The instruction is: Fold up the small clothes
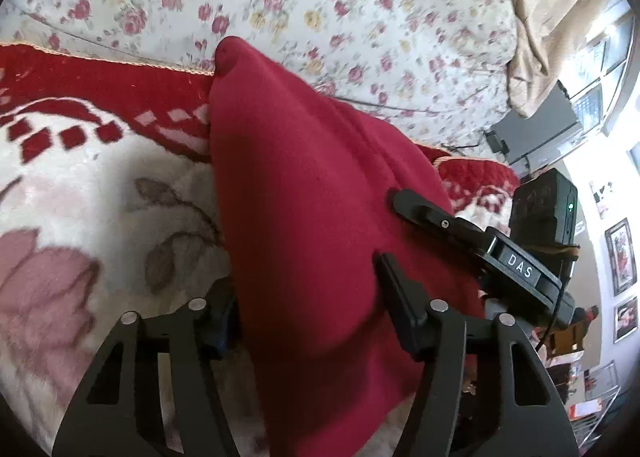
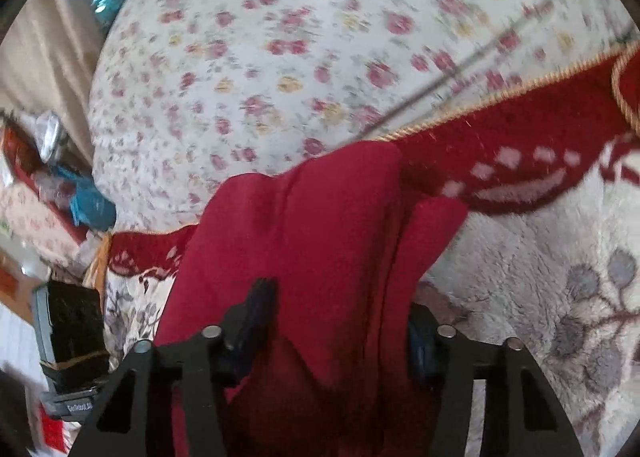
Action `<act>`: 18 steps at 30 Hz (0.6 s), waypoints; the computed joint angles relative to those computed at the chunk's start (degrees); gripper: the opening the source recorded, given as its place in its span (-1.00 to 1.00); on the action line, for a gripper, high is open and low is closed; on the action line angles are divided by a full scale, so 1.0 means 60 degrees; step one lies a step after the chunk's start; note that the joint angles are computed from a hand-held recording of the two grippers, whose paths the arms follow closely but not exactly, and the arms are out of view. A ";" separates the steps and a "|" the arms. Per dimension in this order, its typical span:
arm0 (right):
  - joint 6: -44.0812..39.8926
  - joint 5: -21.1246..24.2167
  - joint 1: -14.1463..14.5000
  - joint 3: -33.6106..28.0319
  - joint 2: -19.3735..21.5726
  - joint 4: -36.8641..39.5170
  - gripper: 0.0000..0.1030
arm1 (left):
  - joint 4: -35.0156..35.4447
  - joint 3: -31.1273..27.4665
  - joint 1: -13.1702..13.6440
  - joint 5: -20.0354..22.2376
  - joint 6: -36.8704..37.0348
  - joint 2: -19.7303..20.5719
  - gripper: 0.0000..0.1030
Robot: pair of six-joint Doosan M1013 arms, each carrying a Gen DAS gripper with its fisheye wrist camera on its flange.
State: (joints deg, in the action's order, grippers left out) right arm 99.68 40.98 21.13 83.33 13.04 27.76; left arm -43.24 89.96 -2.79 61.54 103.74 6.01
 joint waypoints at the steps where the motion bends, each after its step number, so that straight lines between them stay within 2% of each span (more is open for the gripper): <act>1: -0.0178 -0.0006 0.0026 -0.0009 -0.0054 0.0199 0.09 | -0.0041 0.0042 0.0068 0.0176 0.0065 -0.0153 0.18; 3: -0.0675 0.0092 0.0069 0.0051 -0.0238 0.0919 0.09 | 0.0287 0.0114 0.0148 0.0472 0.0192 -0.0557 0.18; 5: -0.0866 0.0489 0.0183 0.0025 -0.0391 0.1090 0.09 | 0.0666 0.0228 0.0259 0.0719 0.0027 -0.0927 0.18; 8: -0.0958 0.1206 0.0455 -0.0083 -0.0510 0.0848 0.09 | 0.1365 0.0626 0.0432 0.1064 -0.0365 -0.1437 0.18; 12: 0.0431 0.2030 0.0848 0.0014 -0.0667 -0.0359 0.10 | 0.2870 0.1206 0.0210 0.0882 -0.1244 -0.1865 0.19; 15: 0.1451 0.1671 0.1086 0.0274 -0.1140 -0.1961 0.10 | 0.3069 0.1482 0.0199 0.0373 -0.1629 -0.2177 0.21; 16: 0.1507 0.1418 0.1140 0.0386 -0.1328 -0.2188 0.10 | 0.3261 0.1468 0.0135 0.0313 -0.1786 -0.2221 0.22; 18: 0.0654 0.0992 0.1200 0.0518 -0.1609 -0.1722 0.10 | 0.3771 0.1420 -0.0058 0.0119 -0.2188 -0.2291 0.22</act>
State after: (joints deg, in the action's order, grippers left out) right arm 103.60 46.94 28.33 86.44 3.39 17.42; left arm -20.61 98.48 -3.14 62.25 90.61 -7.73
